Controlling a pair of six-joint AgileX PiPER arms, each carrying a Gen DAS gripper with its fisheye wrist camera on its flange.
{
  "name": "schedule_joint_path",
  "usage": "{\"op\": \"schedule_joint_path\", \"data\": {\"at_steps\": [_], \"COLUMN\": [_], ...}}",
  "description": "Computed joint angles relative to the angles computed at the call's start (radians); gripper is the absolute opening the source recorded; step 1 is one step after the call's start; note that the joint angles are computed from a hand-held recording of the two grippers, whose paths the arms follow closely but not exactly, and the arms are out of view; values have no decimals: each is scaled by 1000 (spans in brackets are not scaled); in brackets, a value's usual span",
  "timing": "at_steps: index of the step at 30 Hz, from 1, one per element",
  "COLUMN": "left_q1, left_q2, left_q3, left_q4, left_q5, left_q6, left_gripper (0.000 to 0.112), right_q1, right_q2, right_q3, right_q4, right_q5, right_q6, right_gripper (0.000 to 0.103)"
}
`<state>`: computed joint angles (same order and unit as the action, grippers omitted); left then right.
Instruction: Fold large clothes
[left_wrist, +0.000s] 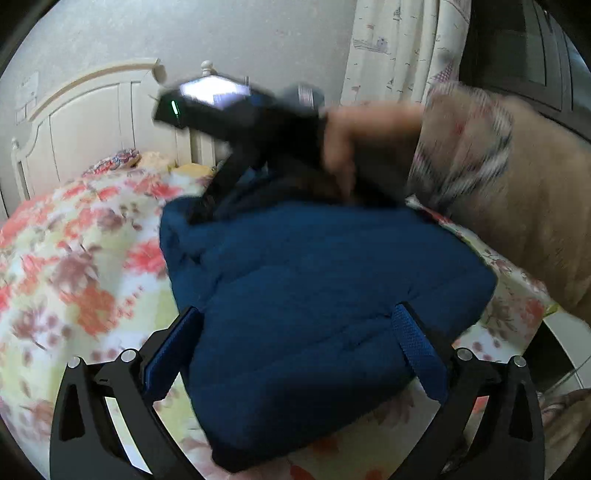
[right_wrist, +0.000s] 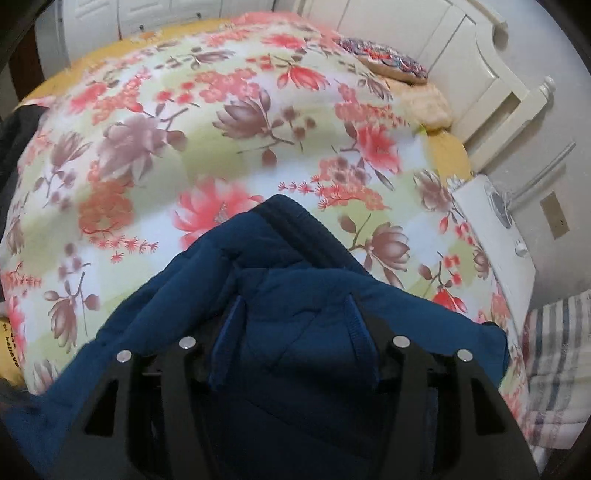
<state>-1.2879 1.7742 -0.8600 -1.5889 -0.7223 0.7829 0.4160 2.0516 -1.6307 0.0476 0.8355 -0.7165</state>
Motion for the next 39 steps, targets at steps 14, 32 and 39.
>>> {"op": "schedule_joint_path", "data": {"at_steps": [14,32,39], "left_q1": [20,0,8], "left_q2": [-10,8,-233], "left_q3": [32,41,294], "left_q4": [9,6,330], "left_q5": [88,93,61], "left_q6": [-141,-204,-684], "left_gripper": [99,99,99], "right_q1": [76,37,-438], "right_q2": [-148,-398,-586], "right_q3": [253,591,579], "right_q4": [-16,140,779], "right_q5": [-162,-304,46], "right_q6": [31,-226,-662], "right_gripper": [53,70,101]}}
